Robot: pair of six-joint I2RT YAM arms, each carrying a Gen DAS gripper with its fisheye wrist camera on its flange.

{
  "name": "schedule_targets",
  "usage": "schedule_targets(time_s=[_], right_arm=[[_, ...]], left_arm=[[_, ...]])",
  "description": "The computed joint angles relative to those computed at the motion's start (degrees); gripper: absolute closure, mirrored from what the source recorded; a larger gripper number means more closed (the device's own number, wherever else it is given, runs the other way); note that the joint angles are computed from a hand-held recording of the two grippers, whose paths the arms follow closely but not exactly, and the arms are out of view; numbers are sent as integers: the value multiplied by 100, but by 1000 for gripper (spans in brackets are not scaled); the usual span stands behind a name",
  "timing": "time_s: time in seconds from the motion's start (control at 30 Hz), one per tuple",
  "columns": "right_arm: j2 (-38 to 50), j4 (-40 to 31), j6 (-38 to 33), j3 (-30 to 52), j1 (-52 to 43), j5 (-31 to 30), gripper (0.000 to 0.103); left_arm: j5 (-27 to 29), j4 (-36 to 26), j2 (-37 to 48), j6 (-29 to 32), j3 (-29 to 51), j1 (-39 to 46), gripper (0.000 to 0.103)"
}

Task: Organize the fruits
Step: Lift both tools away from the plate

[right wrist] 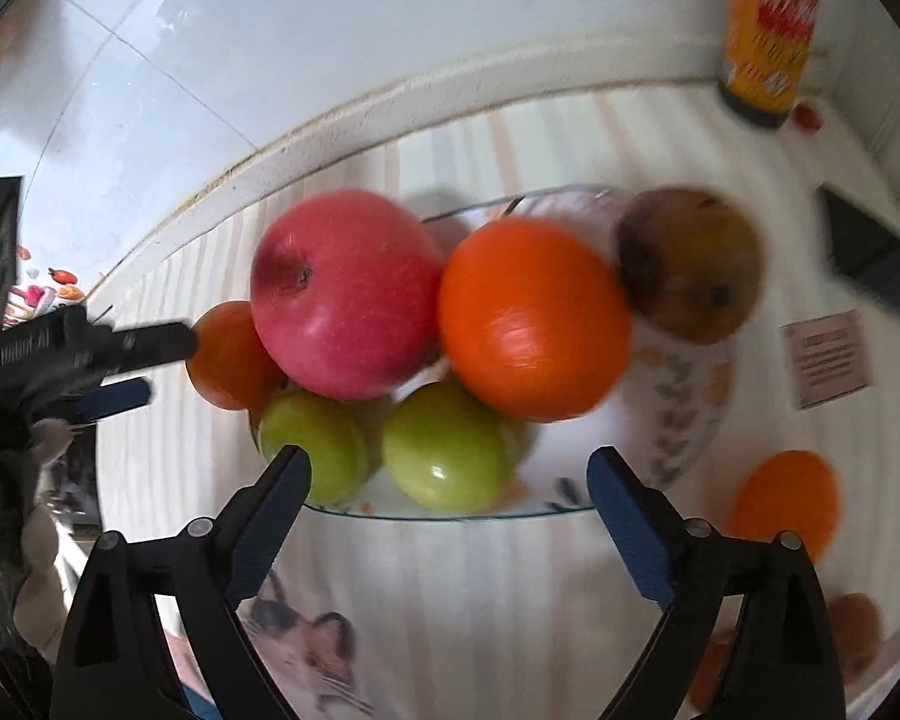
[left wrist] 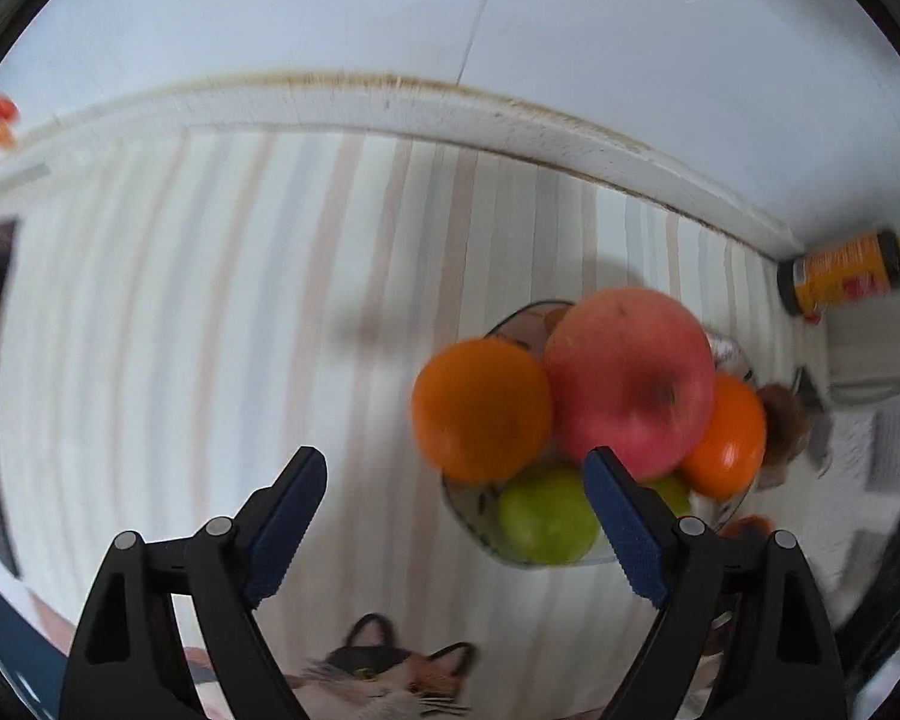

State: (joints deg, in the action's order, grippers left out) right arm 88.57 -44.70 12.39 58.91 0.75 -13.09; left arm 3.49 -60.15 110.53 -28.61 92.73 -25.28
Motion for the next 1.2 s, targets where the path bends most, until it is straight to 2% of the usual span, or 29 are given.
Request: schedule_targets(time_s=[0.17,0.37,0.53,0.7,0.93,1.2], right_arm=[[-788,-611,-553,-71,-228,623,5],[-1659,-1246,-967,-73,-418,744,5],[-2571,-2016,-1189,59,-538,767,5],[-3129,-2760,-1402,419,-692,721,5],[-3511,-3624,-1602,1156,-881,630,5],[-3689,-4343,-1805,1899,-1124,541,5]], left_arm=[[-717,20,-914,-128,-692,-708,16],[-1277,-194,-1832,-715,-1145,-1438,16],[-1627,-495,-2304,-1204,-1148,-1975,16],[-1903,-870,-2657,-1722,-1095,-2527,16],[-2206,-1582,-2841,-2312,-643,-3276,16],[-2382,-1932,-2952,-2776,-355,-3815,16]])
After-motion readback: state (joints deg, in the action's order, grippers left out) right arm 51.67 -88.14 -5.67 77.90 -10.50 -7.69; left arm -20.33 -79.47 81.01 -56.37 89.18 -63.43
